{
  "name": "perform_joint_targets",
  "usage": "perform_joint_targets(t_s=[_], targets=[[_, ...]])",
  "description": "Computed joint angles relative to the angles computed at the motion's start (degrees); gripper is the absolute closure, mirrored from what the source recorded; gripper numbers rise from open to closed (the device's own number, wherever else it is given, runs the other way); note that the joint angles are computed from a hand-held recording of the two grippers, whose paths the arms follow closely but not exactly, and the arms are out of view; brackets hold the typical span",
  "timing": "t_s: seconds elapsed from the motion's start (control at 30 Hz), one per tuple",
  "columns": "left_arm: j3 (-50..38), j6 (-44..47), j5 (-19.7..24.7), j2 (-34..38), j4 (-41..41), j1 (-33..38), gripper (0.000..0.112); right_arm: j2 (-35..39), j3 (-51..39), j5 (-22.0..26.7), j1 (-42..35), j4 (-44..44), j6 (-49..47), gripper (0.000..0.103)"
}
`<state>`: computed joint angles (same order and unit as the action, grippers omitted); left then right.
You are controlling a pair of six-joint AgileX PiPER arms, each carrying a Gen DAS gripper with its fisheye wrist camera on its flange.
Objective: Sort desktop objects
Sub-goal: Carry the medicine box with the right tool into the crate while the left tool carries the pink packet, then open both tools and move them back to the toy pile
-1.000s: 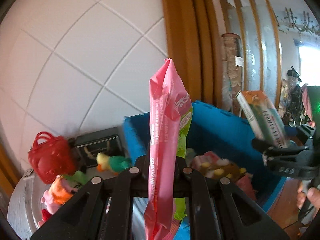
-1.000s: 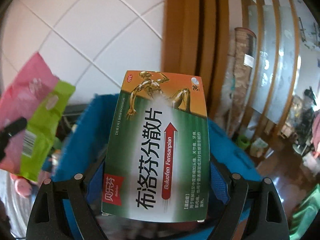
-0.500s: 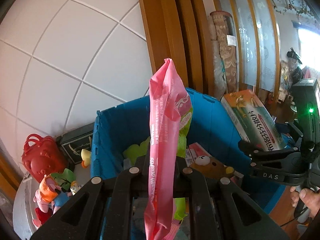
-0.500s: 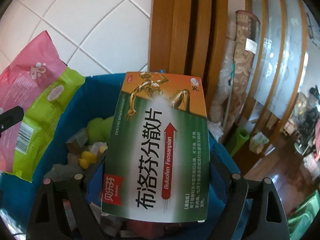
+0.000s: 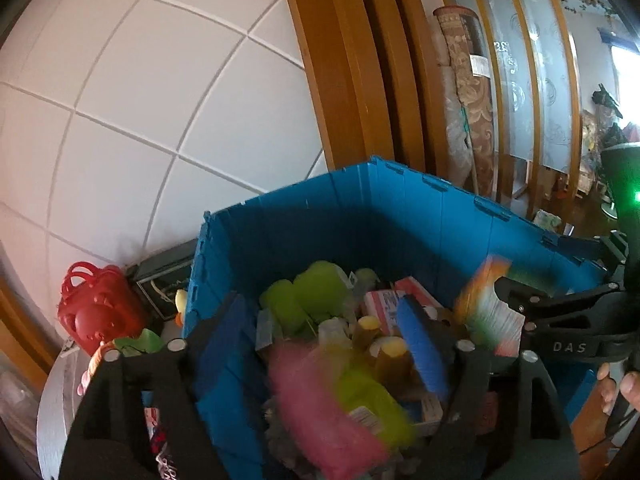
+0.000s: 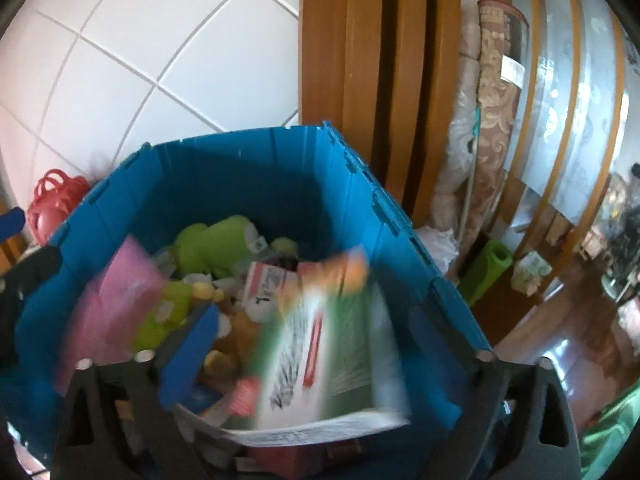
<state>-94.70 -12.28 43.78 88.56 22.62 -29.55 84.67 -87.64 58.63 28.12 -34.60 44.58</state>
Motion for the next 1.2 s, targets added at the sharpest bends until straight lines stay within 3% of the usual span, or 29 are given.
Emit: perform_joint_targets(t_s=[0.37, 0.67, 0.83, 0.97, 1.1, 1.2], targets=[[2.6, 1.7, -2.4, -2.9, -4.5, 3.0, 0.025, 0.1, -1.3, 3.2, 3.4, -3.2, 3.1, 0.000], [13.4, 1.3, -10.0, -12.7, -7.5, 12.4, 0.025, 1.2, -5.4, 4.6, 15.5, -10.2, 10.3, 0.000], [17.5, 16.5, -11.2, -15.7, -24.1, 26.7, 0.025, 7.2, -13.2, 3.3, 21.0, -10.6, 10.2, 0.000], [19.8, 34.4, -9.7, -15.4, -41.6, 42.0, 0.025, 13.7, -21.3, 3.1, 24.5, -9.8, 8.6, 0.000], [21.1, 50.3, -7.4, -12.1, -53.8, 55.8, 0.025, 23.0, -34.4, 5.2, 28.1, -8.2, 5.4, 0.000], [20.3, 57.8, -6.0, -7.3, -57.1, 64.1, 0.025, 32.6, -49.3, 8.6, 30.5, -6.7, 1.0, 0.000]])
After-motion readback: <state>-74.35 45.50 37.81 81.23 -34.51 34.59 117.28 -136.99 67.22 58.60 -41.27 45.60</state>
